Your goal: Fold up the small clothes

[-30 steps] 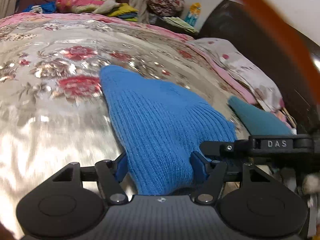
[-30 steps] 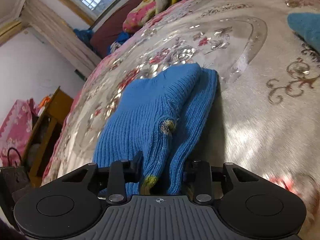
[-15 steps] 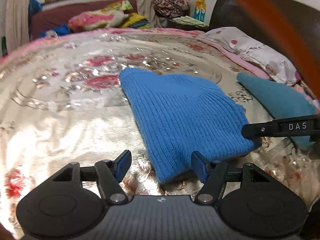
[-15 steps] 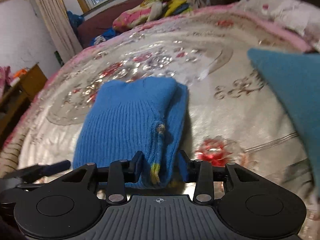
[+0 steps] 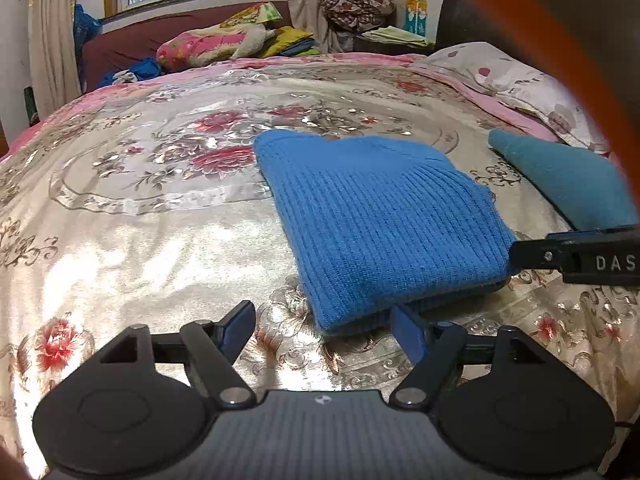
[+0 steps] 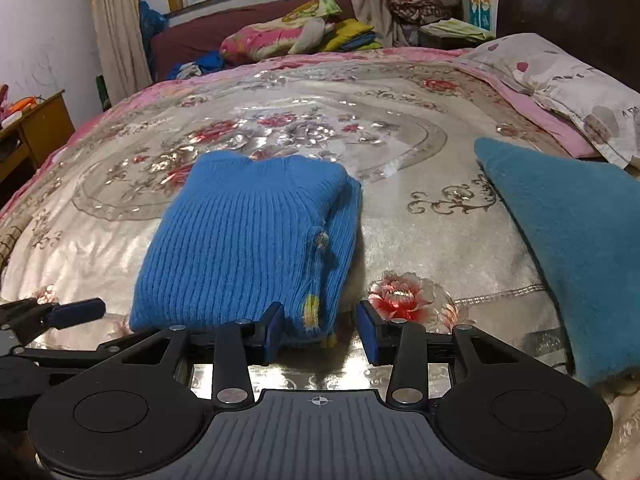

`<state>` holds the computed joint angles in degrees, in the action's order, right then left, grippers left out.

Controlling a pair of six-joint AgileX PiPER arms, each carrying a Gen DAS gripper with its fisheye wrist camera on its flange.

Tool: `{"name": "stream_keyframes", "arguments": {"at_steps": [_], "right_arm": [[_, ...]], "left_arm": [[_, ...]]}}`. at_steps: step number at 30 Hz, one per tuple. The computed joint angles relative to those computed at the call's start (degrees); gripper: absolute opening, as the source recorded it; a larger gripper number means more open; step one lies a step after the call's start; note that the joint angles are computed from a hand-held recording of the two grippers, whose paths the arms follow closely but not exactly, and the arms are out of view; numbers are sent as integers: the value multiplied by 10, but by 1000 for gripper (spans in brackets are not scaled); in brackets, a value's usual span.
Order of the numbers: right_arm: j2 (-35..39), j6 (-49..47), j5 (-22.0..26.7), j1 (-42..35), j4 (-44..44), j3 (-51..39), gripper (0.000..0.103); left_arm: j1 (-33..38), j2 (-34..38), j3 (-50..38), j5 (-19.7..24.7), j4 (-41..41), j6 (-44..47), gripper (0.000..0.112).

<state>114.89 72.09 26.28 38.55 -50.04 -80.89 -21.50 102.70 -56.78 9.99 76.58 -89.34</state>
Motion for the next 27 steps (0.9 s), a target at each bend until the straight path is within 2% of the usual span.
{"name": "stream_keyframes", "arguments": {"at_steps": [3,7,11,18,27], "right_arm": [[0,0,9,3,-2,0,41],[-4,11,20,12,-13,6,45],[-6,24,31,24,-27,12,45],[-9,35,39,37,-29,18,47],[-11,46,53,52,-30,25,50]], "left_arm": [[-7,0,4,14,25,-39,87],[-17,1,5,40,-6,-21,91],[-28,-1,6,69,-15,-11,95],[-27,-16,25,67,23,-71,100],[-31,-26,47,68,67,-125,101]]}}
